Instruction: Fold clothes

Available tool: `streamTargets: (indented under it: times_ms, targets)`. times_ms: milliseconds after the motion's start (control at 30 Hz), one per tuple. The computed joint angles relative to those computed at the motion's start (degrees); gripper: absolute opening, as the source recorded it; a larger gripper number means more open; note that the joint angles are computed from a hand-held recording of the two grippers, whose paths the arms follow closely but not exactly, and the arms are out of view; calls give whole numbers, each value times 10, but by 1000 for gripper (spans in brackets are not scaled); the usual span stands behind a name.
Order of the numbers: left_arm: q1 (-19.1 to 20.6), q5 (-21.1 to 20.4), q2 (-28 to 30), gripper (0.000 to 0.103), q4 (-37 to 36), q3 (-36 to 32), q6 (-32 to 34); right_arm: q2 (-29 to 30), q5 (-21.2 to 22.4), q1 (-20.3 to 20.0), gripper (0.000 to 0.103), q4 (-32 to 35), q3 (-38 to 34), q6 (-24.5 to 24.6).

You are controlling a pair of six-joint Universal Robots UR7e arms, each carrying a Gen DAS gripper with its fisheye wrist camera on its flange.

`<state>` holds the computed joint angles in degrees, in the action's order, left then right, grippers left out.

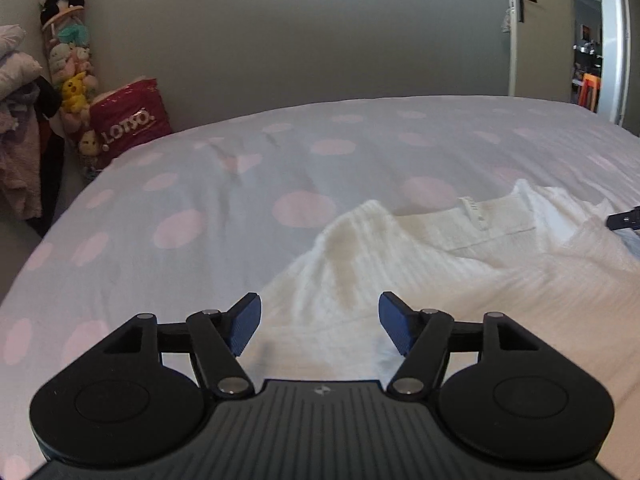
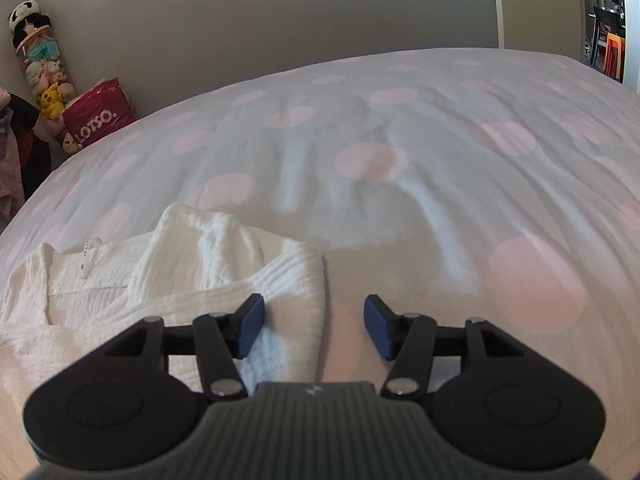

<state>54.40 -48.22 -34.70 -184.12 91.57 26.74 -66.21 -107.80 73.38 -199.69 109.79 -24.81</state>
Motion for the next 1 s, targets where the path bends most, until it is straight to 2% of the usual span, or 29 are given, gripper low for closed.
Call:
streamTargets:
  times_ms: [67, 133, 200, 267, 300, 367, 400, 433, 467, 533, 733, 1000]
  targets:
    - [10, 23, 4, 64, -1, -19, -19, 3, 4, -2, 59, -1, -5, 7]
    - [24, 30, 2, 64, 36, -35, -67, 10, -3, 0, 59, 0, -14, 13]
    - [37, 12, -7, 61, 91, -39, -116, 19, -15, 5, 60, -1, -24, 9]
    - [44, -8, -11, 55, 122, -37, -137, 31, -35, 14, 58, -4, -34, -7]
    - [42, -9, -9, 53, 107, -31, -127, 37, -48, 19, 53, -10, -38, -22]
    - [38, -13, -3, 31, 72, -20, -99, 49, -73, 30, 25, -21, -44, -57]
    - [35, -11, 0, 26, 65, -19, -95, 53, -85, 36, 18, -25, -46, -70]
    - [32, -10, 1, 12, 64, -20, -95, 56, -99, 42, 7, -29, -47, -80]
    - [30, -12, 1, 5, 74, -23, -99, 58, -112, 48, 7, -35, -48, -88]
    - [24, -2, 2, 5, 74, -26, -98, 63, -138, 61, 5, -61, -49, -110]
    - [12, -8, -20, 4, 33, -14, -76, 71, -206, 109, 4, -129, -69, -196]
    - [-11, -4, -14, 4, 0, -59, -35, 87, -245, 150, 4, -199, -118, -280]
